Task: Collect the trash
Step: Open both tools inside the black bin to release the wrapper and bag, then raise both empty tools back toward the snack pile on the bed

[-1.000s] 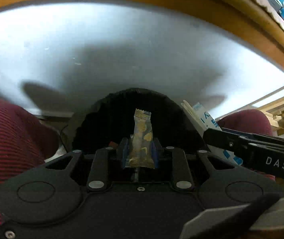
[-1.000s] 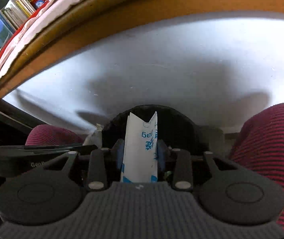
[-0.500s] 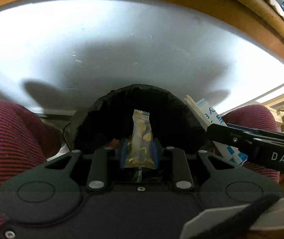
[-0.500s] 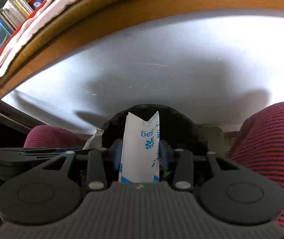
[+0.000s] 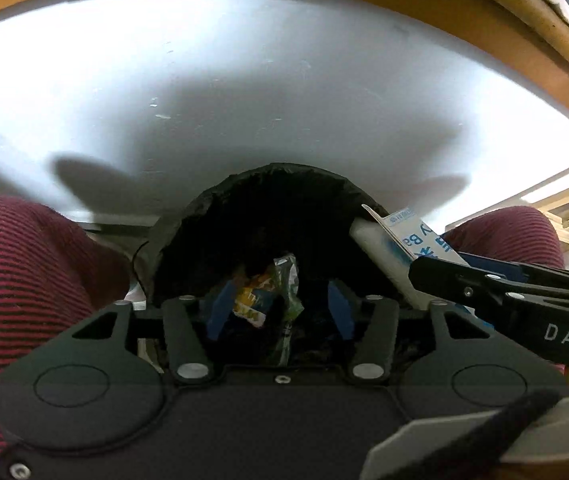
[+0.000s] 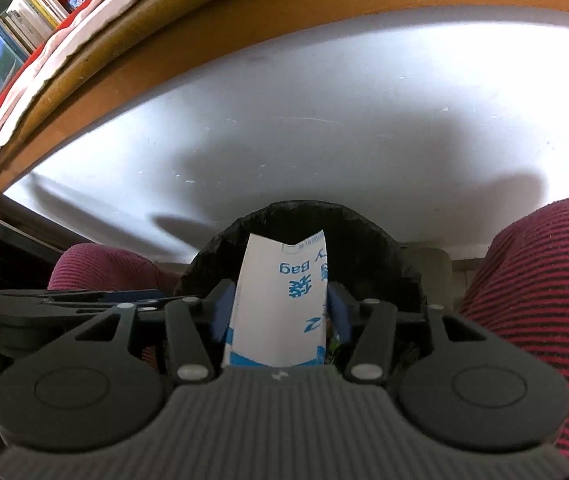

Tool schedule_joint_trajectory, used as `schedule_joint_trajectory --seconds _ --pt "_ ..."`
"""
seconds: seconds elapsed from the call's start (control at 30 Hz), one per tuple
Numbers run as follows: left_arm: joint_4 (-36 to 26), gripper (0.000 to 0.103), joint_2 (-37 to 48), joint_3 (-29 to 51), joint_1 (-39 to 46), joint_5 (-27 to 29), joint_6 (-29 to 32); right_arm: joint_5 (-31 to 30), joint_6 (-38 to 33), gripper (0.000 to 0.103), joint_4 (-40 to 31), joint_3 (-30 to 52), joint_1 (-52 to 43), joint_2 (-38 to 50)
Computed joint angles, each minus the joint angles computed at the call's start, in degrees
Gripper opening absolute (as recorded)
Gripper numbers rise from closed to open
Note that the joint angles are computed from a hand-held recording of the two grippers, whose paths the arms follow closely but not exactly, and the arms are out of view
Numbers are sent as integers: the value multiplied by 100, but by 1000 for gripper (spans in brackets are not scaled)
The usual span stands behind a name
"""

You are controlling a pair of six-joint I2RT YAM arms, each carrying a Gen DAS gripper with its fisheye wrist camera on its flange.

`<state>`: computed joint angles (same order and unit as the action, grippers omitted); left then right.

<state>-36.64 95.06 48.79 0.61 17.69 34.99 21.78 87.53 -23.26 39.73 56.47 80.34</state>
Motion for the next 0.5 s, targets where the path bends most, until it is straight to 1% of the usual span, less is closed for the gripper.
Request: schedule_joint_trajectory --seconds 0.1,0.23,0.33,0.5 --pt "65 67 -42 -29 -18 -73 -21 15 -32 69 15 -2 -1 -2" --pt "206 77 -151 -119 -33 -141 4 55 -28 75 13 -5 28 -20" --pt "267 78 -221 -170 -49 -153 -15 79 -37 77 16 -37 32 -92" --pt "274 79 -414 -154 -16 -57 -3 280 -195 81 -208 45 50 -243"
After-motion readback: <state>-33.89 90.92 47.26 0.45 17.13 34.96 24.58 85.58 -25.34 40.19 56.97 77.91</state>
